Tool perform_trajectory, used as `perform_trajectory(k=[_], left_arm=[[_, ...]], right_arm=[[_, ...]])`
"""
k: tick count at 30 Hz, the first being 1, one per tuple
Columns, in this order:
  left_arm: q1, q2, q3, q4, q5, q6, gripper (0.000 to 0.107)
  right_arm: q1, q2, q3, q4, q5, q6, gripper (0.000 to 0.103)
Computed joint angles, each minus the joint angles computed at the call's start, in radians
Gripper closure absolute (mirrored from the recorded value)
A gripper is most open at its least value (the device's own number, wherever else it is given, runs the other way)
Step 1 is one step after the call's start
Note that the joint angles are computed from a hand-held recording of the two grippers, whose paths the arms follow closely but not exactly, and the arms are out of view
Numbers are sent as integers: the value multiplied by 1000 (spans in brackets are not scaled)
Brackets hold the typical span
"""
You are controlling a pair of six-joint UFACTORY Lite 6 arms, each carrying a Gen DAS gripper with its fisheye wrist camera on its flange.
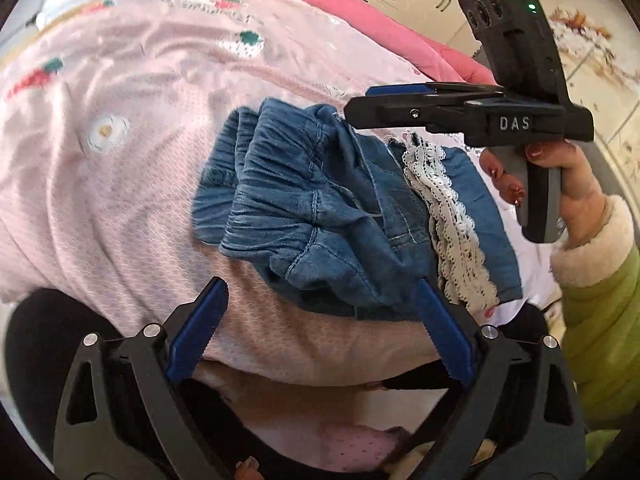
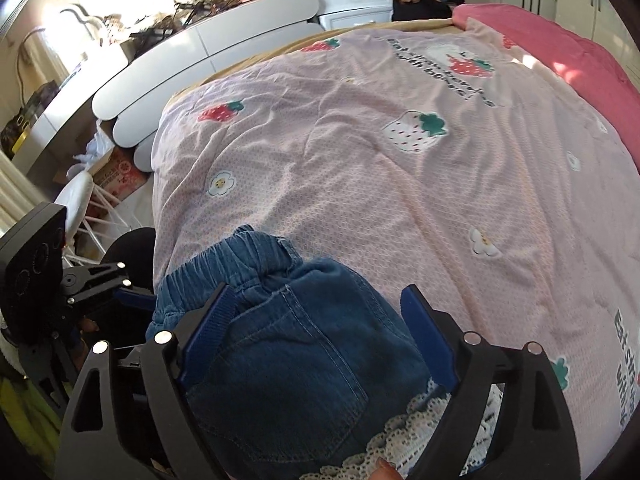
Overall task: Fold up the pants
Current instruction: 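Grasp the elastic waistband with the left gripper and lift it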
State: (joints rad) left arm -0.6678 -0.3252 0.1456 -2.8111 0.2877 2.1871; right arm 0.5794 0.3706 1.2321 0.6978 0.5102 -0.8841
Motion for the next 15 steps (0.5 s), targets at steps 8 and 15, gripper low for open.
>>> perform_trajectory(k=[8, 15], left_arm=[[120, 149, 26, 241, 218, -177, 27], [141, 184, 49, 251, 248, -145, 39]], right_arm=[[41, 173, 210, -3, 142, -9, 19], [70, 350, 402, -64, 243, 71, 35]])
